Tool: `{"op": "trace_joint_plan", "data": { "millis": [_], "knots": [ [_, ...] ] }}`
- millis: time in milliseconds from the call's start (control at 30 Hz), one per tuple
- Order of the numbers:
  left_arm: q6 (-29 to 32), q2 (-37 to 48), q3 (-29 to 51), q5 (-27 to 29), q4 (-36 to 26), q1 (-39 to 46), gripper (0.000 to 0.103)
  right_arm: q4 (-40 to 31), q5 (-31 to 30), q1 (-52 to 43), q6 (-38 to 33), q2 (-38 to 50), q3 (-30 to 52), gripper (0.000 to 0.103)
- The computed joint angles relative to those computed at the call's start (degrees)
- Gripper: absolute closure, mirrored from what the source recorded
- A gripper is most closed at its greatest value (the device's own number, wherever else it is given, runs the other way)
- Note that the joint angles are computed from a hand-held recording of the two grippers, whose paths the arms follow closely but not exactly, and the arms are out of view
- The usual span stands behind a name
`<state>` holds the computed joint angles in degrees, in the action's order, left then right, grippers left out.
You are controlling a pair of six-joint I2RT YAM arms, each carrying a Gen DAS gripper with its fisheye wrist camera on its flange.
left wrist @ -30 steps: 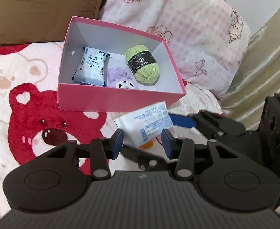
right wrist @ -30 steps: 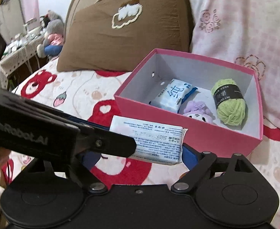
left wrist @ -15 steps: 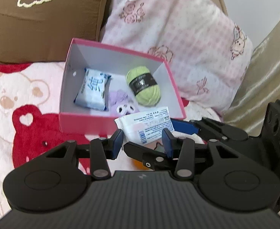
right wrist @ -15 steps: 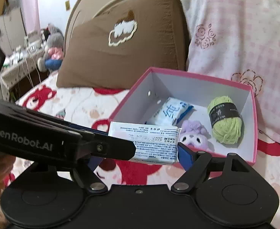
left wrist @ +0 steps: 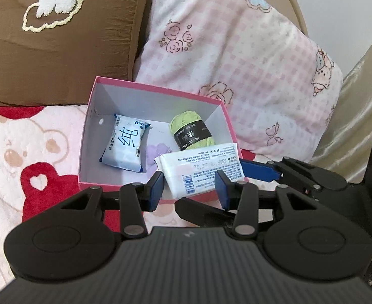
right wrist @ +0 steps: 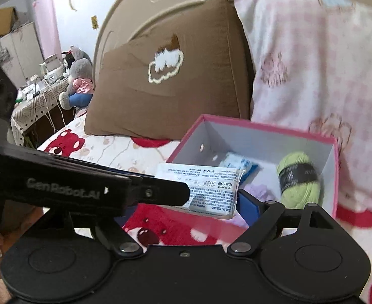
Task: Organize objects
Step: 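Lift the soap packet with the left gripper and carry it over the box, then lower the soap packet into the box and open the left gripper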
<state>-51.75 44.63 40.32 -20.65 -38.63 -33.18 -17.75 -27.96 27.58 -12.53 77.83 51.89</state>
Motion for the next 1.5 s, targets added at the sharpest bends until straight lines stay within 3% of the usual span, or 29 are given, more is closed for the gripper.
{"op": "trace_joint_plan", "data": {
  "millis": [167,300,667,933,1200,1500],
  "knots": [
    [0.89,2.17,0.13,2.43,2.68,3.69,0.061,-0.89,-0.09,-0.54,-1.72,1.33,1.81,0.019],
    [3.28,5.74,0.3,3.88,6.71,8.29,0.062,-1.58,1.24,-0.63,-2.57,4.64,5.53,0.03],
    [10.16,24.78,1.49,14.77,23.91,22.41,0.062,-7.67,-1.14,-5.78,-3.63,24.56,23.38,0.055],
    [11.36,39.1,5.2,22.13,30.25,29.38,0.063,-15.4,4.65,-3.71,-5.33,38.88,40.05,0.056],
    [11.05,46.3,5.46,25.65,34.94,32.98,0.065,-17.62,6.3,-2.9,-5.46,46.58,46.57,0.056],
    [11.72,54.04,10.49,27.87,34.4,35.03,0.07,-19.4,9.91,-1.72,-3.17,53.57,53.66,0.056]
  ]
}}
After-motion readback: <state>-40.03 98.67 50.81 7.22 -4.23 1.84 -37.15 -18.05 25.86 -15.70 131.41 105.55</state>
